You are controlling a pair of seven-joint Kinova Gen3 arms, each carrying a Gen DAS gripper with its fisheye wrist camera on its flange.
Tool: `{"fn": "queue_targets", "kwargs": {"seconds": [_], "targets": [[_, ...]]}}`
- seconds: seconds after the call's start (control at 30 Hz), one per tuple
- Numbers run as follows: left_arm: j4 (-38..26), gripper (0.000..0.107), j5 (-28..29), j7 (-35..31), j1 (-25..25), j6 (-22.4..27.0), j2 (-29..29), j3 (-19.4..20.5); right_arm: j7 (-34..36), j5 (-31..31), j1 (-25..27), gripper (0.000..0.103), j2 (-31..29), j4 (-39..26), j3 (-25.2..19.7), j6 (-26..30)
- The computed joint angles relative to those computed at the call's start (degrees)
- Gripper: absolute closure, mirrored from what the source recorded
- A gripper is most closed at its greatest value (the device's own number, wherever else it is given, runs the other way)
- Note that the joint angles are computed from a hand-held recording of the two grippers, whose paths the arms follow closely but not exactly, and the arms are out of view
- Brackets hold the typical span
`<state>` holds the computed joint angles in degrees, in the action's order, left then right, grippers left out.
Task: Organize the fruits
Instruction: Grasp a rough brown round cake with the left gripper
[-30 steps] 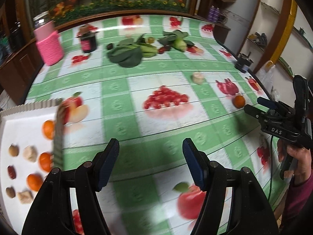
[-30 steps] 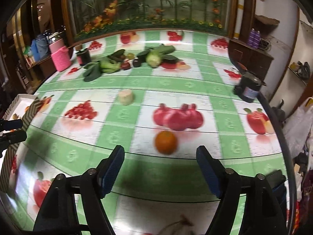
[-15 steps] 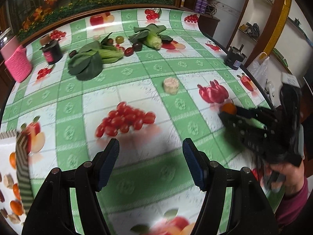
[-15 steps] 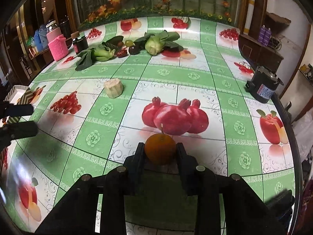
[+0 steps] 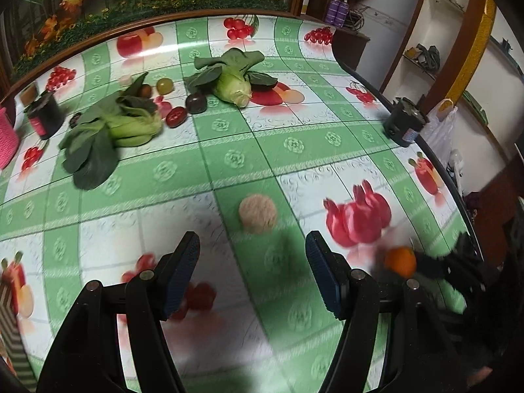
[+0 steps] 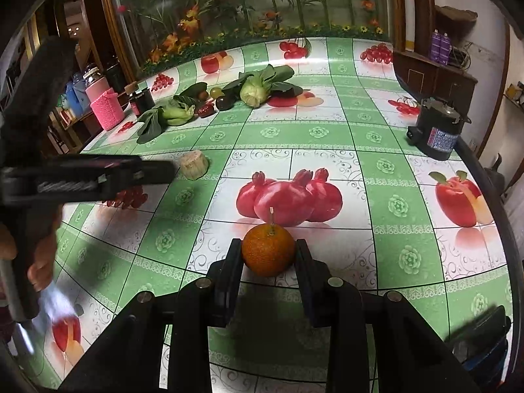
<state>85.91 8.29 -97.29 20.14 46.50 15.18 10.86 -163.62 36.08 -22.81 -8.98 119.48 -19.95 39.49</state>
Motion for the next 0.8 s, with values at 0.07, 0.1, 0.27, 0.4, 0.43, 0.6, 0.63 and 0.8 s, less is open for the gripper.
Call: {"fn": "queue_targets", "kwargs": {"seconds": [0.07,0.1,0.27,0.4,0.43,0.6,0.63,0.8], "targets": [[-1.5,0.042,-1.7,1.9,1.4,0.1,1.6,-0.4,1.4,-1.3,0.0,0.07,-0.2,0.3,0.8,-1.0],[-1.9,0.042,-2.2,2.5,1.8,0.1,2.1,-0.5,1.7,-1.6,0.1,0.07,-0.3,0.4,0.9,-1.3],[-2.3,0.072,-5.3,3.9,3.9,-1.3,3.6,-1.3,2.6,-1.7,0.7,0.07,-0.5,0.5,0.5,-2.1],[-2.2,0.082,-3.1,1.8,1.5,-0.2,3.3,-0.2,2.8,-1.9,1.1,0.07,-0.7,0.7,0.4,-2.6],[-1.7,0.082,-3.2,1.5,1.4,0.0,2.7,-0.3,3.0,-2.0,1.2,0.07,-0.6,0.7,0.3,-2.6],[2.8,0.082,-1.2,-1.2,-0.7,-0.3,-2.0,-0.2,3.4,-2.2,1.4,0.07,-0.6,0.8,0.1,-2.9],[3.3,0.082,-1.1,-1.3,-0.9,-0.2,-2.6,-0.3,3.4,-2.2,1.4,0.07,-0.7,0.9,0.1,-3.1],[8.6,0.082,0.7,-3.1,-3.3,0.5,-8.5,-1.3,3.7,-2.8,1.8,0.07,-0.9,0.8,-0.3,-3.7]]}}
